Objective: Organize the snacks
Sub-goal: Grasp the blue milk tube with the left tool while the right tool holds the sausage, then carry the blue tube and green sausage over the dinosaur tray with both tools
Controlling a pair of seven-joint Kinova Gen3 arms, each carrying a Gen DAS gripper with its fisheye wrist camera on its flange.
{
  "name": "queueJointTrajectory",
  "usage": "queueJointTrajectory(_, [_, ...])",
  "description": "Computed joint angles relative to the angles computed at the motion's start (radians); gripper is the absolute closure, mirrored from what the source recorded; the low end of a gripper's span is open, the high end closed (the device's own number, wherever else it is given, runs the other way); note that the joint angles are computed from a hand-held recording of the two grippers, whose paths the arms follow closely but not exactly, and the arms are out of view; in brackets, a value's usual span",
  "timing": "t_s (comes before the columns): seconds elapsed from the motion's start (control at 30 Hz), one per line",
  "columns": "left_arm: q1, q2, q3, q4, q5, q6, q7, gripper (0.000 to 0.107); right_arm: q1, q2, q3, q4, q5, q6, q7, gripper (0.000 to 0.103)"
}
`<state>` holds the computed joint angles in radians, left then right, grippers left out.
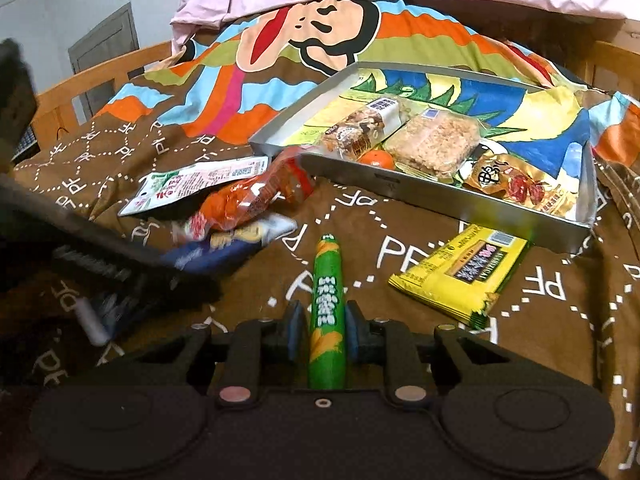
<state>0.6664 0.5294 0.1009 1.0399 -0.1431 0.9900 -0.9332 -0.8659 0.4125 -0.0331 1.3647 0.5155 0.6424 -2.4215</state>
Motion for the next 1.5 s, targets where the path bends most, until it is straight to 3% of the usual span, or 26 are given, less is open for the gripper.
queueJointTrajectory(0.23, [-0.015,-0.027,0.026,0.040,0.050,-0.026,-0.020,0.072,-0.038,0.001,0.003,-0.028,0.035,0.081,0.001,0.084])
queueJointTrajectory(0.53, [-0.030,-0.068,0.049,0.101,0.108,-0.089,-0.024,0.072,-0.181,0.011,0.017,-0.040,0.314,0.267,-0.022,0.085])
queueJointTrajectory(0.83, [-0.009,-0.096,0.049,0.125,0.090,-0.151,-0.026,0.072,-0.213,-0.004,-0.001,-0.010,0.500,0.350,-0.110,0.085])
queueJointTrajectory(1.07, [0.025,-0.086,0.028,0.078,0.012,-0.185,-0.030,0.072,-0.212,-0.032,-0.017,0.049,0.665,0.363,-0.257,0.085])
queueJointTrajectory(1.27, [0.017,-0.040,0.025,-0.012,0.013,-0.181,-0.059,0.072,-0.190,-0.045,-0.037,0.088,0.787,0.388,-0.396,0.085])
queueJointTrajectory(1.5, [0.005,0.063,0.004,-0.190,0.010,-0.158,-0.139,0.072,-0.109,-0.022,-0.032,0.049,0.824,0.336,-0.407,0.085])
